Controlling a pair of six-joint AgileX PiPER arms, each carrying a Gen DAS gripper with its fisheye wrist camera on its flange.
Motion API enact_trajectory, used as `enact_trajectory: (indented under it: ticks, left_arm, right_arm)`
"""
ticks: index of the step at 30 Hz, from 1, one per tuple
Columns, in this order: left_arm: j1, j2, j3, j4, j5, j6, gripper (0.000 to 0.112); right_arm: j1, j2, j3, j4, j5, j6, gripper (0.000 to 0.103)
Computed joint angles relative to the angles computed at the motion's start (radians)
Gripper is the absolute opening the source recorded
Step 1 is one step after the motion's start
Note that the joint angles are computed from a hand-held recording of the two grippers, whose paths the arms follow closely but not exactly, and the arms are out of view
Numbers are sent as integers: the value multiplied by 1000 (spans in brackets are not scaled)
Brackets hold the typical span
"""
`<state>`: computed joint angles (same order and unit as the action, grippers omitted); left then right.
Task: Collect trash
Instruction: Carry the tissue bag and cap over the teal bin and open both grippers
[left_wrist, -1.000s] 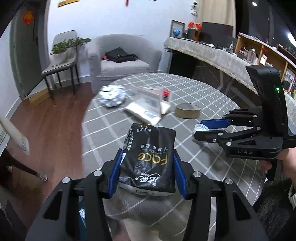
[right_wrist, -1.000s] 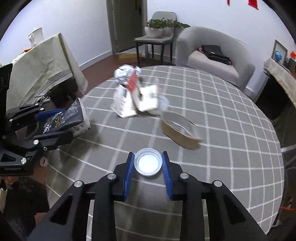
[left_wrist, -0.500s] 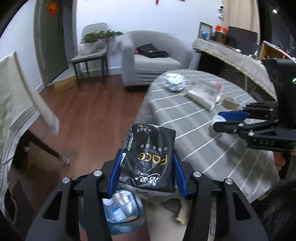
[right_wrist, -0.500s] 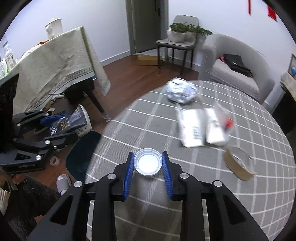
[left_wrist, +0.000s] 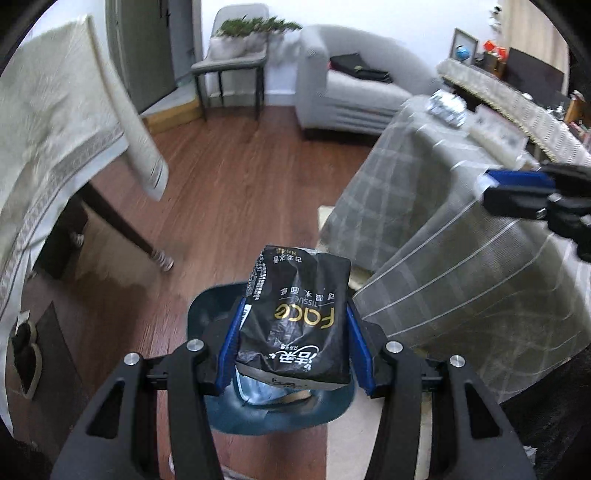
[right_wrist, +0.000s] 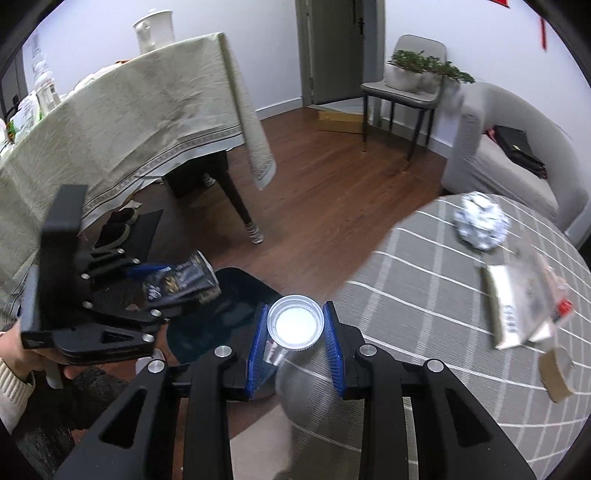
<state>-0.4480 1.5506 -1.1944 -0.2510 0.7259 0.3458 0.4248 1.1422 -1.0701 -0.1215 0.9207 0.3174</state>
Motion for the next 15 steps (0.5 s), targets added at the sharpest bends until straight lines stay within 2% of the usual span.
enact_trajectory:
  ticks: [15]
  left_arm:
    - [95,122,91,73,-16,-6,56]
  right_arm:
    - [105,210,-70,23,-87,54,30]
